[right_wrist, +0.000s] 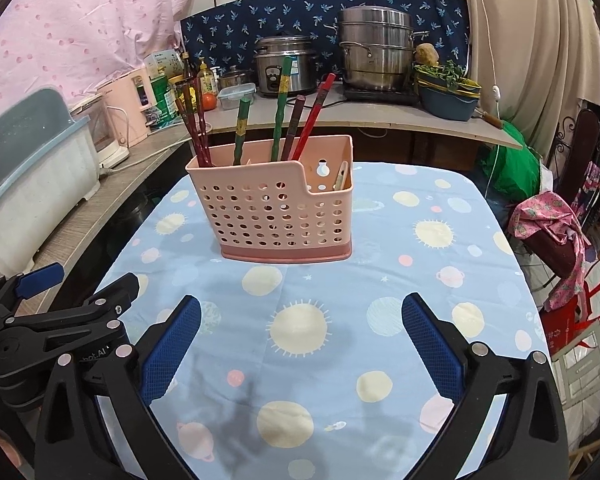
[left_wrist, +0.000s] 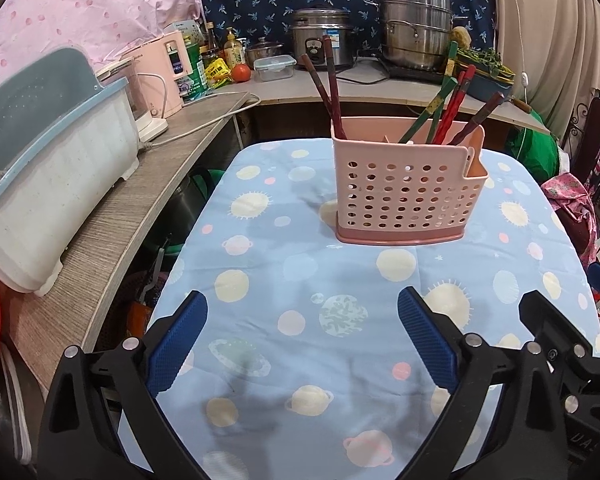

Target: Organize utensils

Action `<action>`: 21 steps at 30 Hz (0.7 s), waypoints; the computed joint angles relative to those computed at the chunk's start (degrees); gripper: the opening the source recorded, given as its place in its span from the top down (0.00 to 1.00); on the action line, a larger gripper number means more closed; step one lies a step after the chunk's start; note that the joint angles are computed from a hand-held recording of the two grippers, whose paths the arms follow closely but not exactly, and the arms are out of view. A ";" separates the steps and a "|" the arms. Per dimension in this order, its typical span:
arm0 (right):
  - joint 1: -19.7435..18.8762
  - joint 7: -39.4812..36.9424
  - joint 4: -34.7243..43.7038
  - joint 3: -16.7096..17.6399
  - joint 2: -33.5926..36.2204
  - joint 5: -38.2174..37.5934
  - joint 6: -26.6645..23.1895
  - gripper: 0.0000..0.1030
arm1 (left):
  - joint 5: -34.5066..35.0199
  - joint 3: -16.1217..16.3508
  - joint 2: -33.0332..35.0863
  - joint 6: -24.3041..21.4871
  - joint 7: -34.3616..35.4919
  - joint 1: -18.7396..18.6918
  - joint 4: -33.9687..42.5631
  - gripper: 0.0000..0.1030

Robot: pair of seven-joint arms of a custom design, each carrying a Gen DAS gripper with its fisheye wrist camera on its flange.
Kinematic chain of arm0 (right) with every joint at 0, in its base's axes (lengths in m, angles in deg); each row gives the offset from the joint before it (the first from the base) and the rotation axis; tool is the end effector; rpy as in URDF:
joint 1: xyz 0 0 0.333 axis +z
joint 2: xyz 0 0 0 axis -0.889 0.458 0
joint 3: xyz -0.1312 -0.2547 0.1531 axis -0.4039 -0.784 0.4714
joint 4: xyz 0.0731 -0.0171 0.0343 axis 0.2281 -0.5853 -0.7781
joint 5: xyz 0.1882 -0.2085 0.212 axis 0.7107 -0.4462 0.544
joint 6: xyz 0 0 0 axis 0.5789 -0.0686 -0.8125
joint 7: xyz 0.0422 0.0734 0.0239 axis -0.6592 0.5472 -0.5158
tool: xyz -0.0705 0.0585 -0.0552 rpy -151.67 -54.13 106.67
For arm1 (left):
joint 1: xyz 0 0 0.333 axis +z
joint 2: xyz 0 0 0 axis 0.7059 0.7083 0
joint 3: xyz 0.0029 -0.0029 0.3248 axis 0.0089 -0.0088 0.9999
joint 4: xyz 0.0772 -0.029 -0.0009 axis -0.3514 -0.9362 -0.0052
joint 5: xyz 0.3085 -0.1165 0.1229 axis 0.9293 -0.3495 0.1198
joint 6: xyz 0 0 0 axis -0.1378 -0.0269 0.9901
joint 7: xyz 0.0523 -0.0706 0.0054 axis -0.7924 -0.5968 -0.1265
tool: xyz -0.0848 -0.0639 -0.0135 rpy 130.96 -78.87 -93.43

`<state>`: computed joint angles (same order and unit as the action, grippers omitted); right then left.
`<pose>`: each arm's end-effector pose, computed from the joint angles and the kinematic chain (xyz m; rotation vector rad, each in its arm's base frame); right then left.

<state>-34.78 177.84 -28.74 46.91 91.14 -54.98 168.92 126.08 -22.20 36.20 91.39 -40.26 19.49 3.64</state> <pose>0.6500 0.2090 0.4152 -1.7105 1.6925 -0.6737 0.6672 -0.3088 0.4224 -1.7401 1.7546 -0.6081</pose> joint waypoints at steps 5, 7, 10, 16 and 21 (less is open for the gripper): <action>0.03 0.12 1.05 0.08 0.69 0.14 -0.87 0.06 | -0.89 -0.25 0.72 -0.13 0.82 0.38 0.77 0.11; -0.24 0.06 1.45 0.48 0.95 0.28 -1.14 0.06 | -1.17 -0.24 0.95 -0.17 1.00 0.36 1.00 0.11; -0.29 0.16 1.76 0.57 1.13 0.24 -1.49 0.06 | -1.81 -0.35 1.26 -0.39 1.56 0.50 1.41 0.10; -0.97 -0.05 2.56 1.38 1.61 0.48 -2.02 0.06 | -2.75 -0.29 1.98 -1.04 2.24 0.47 2.47 0.10; -1.59 -0.65 2.80 2.12 1.70 0.76 -2.25 0.06 | -2.58 0.18 2.41 -1.66 1.94 0.09 3.14 0.10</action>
